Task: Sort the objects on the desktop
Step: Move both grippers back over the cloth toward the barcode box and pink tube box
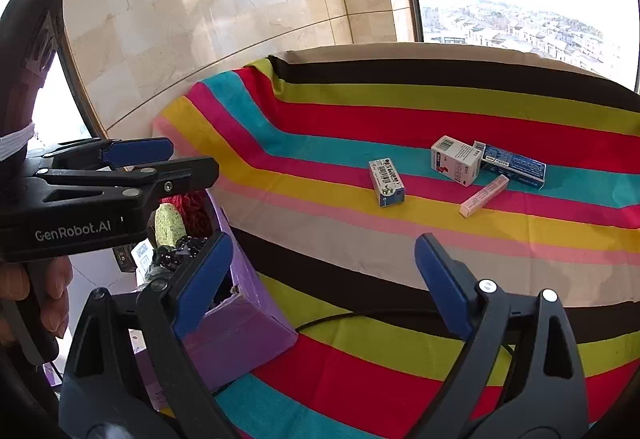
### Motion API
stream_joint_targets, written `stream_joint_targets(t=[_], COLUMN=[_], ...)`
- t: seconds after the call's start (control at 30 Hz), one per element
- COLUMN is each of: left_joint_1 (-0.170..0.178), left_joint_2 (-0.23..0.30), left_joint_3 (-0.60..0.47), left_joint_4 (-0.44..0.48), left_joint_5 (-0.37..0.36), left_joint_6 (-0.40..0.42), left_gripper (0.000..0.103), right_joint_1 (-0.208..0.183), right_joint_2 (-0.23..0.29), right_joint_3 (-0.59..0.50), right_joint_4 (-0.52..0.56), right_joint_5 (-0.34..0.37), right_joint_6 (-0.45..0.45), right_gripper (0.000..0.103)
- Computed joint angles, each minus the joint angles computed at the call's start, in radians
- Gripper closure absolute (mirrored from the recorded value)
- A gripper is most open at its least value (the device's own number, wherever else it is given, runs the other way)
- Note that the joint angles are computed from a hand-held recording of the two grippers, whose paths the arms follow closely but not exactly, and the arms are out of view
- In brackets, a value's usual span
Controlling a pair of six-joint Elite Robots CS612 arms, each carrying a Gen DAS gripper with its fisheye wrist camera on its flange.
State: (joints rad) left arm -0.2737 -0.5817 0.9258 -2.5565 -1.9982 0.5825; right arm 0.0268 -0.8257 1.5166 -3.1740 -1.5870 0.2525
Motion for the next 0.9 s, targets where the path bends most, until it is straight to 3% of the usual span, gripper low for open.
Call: stream_joint_targets(t=[0.27,0.5,0.63,0.8,0.9], left_joint_1=[-0.028,-0.068,-0.089,-0.115,-0.128], left_joint_2=[0.026,0.067,0.146,0.227,0.312], left_joint_3=[-0.078,-0.184,-0.35,-0.493,-0.645], left_joint_4=[0.162,0.326,0.519,0.597,0.683], left_joint_5=[-0.002,0.051,0.089,0.174,0.215], left_joint_6=[0.085,0.271,0.386,0.551,0.61], left_gripper=[0.037,0.03,0.024,0.02,0.019], right_joint_1=[-0.061,-0.106,-0.128,-0.14,-0.145], right_joint_2=[-0.023,-0.018,-0.004,0.02,0.042], right_joint_3=[0.06,0.056,0.031,-0.022,-0.068], right_joint_4=[0.04,0.104,0.15,0.22,0.281], right_joint_5=[-0.087,-0.1,-0.031,-0.009,0.014], right_joint_6=[0.033,0.055,-0.007,-0.111,-0.187], right_gripper=[0.01,0.009,0.004,0.001,0.001])
